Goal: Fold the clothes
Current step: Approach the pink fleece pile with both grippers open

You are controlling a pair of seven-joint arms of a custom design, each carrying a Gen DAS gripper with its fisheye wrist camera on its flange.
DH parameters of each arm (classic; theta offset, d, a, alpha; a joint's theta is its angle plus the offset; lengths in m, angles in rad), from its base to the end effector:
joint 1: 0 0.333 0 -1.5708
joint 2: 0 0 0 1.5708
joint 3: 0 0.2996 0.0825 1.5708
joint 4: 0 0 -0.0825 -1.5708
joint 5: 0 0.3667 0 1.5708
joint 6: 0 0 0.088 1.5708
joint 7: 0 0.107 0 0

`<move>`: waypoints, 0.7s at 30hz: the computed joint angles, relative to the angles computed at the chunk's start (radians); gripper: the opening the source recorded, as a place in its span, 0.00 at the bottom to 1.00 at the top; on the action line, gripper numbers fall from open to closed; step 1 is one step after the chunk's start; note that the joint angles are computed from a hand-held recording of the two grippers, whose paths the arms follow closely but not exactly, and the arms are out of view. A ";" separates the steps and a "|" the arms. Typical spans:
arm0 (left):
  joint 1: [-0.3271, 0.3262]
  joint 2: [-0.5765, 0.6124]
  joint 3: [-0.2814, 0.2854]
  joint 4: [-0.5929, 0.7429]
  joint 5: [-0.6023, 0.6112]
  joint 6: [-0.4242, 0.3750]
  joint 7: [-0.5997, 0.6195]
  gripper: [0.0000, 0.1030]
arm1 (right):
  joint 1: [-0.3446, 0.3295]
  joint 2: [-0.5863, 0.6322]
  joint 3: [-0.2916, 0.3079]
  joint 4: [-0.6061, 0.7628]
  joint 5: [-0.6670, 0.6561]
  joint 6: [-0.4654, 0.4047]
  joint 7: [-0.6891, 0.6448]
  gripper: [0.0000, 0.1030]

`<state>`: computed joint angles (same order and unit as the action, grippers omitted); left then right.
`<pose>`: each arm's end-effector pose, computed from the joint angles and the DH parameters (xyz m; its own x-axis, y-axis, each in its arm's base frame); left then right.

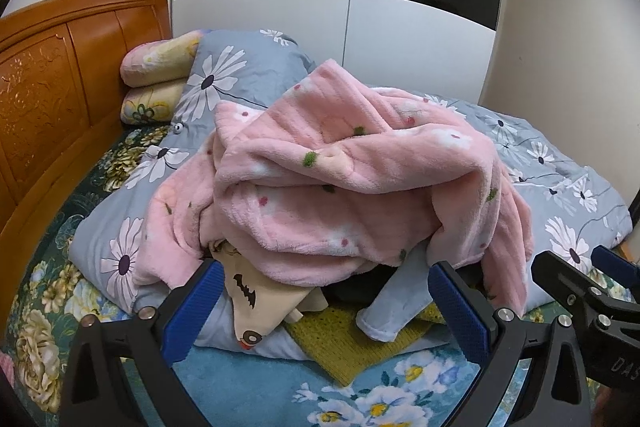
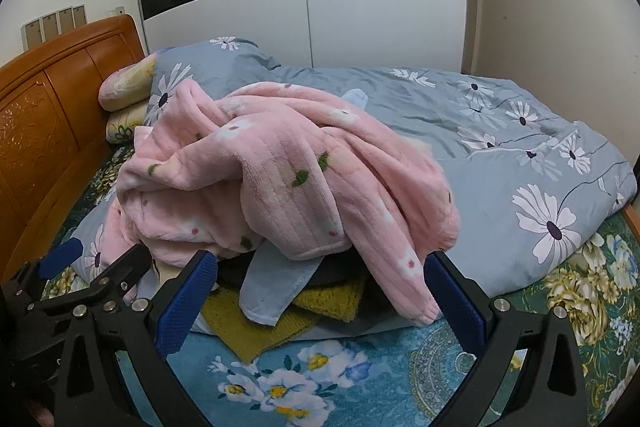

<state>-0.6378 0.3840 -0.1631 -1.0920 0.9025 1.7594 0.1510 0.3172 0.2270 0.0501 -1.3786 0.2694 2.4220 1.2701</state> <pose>0.5251 -0.4027 0.6503 0.5158 -0.8499 0.1075 -0.5012 -0.4011 -0.7668 0.6128 0.2321 0.6672 0.5314 -0.8452 -0.0573 -0.5816 -0.3149 -0.7501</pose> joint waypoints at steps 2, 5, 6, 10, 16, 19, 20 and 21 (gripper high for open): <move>0.000 0.000 0.001 0.001 0.002 -0.002 -0.002 1.00 | 0.000 0.005 0.000 0.008 0.002 -0.005 0.002 1.00; -0.001 0.002 0.002 0.004 0.004 -0.004 -0.001 1.00 | 0.002 0.011 -0.001 0.017 0.000 -0.009 0.004 1.00; -0.002 0.003 0.002 0.007 0.004 -0.004 0.000 1.00 | 0.002 0.011 -0.001 0.019 -0.002 -0.009 0.004 1.00; -0.005 0.018 0.004 0.033 -0.008 -0.023 0.012 1.00 | 0.004 0.010 -0.001 0.018 -0.006 -0.007 0.002 1.00; 0.015 -0.016 -0.002 -0.022 -0.033 0.023 -0.022 1.00 | 0.004 0.009 0.000 0.019 -0.002 -0.006 -0.001 1.00; 0.046 -0.055 -0.014 -0.087 -0.057 0.091 -0.057 1.00 | 0.002 0.006 0.003 0.017 0.006 -0.006 -0.013 1.00; 0.054 -0.060 -0.018 -0.096 -0.064 0.102 -0.062 1.00 | 0.001 0.004 0.003 0.015 0.009 -0.006 -0.019 1.00; 0.060 -0.059 -0.021 -0.097 -0.069 0.104 -0.064 1.00 | 0.000 0.002 0.004 0.011 0.013 -0.004 -0.025 1.00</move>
<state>-0.5777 0.3246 -0.1843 -1.1888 0.8331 1.8633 0.0875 0.3168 0.2289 0.0543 -1.3679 0.2824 2.4178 1.2447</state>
